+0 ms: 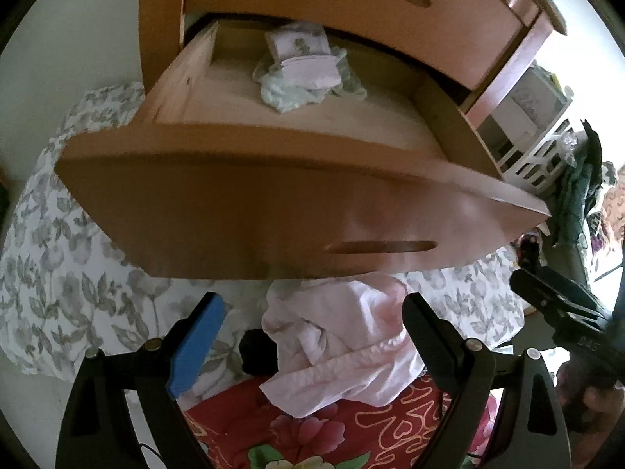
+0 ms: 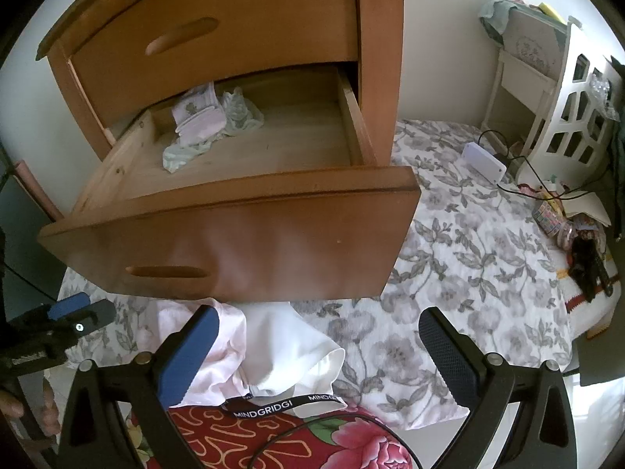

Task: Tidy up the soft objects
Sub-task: 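Move the left gripper back up into the open drawer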

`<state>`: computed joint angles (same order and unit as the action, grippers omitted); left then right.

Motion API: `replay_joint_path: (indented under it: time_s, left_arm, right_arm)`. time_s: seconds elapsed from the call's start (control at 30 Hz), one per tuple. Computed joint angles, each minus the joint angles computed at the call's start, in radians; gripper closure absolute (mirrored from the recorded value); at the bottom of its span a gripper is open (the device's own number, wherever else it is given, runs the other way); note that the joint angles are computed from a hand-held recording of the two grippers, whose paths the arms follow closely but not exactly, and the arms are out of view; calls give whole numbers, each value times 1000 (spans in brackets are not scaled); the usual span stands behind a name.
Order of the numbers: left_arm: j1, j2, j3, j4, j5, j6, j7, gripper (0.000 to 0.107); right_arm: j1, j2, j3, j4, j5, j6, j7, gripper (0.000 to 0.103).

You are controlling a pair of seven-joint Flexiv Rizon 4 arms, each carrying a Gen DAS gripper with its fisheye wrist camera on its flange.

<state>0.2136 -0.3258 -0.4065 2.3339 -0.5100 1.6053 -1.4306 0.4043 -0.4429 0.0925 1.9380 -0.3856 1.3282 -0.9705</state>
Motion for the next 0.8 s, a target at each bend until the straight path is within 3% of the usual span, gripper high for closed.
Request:
replay_joint_path:
  time_s: [0.27, 0.43, 0.57, 0.73, 0.8]
  left_arm:
    - [-28, 33, 30, -4, 24, 6, 27, 14]
    - [33, 69, -49, 22, -26, 30, 73, 14]
    - [13, 94, -18, 20, -26, 53, 57, 14]
    - [-77, 99, 114, -12, 15, 43, -6, 14]
    - [-84, 99, 130, -18, 9, 28, -16, 14]
  right_arm:
    - [3, 3, -7, 6, -4, 11, 6, 0]
    - [1, 4, -9, 6, -6, 19, 7, 0]
    - [5, 5, -18, 7, -14, 29, 14, 0]
    - [7, 6, -27, 8, -23, 39, 22, 0]
    - [7, 7, -30, 9, -27, 44, 25, 0]
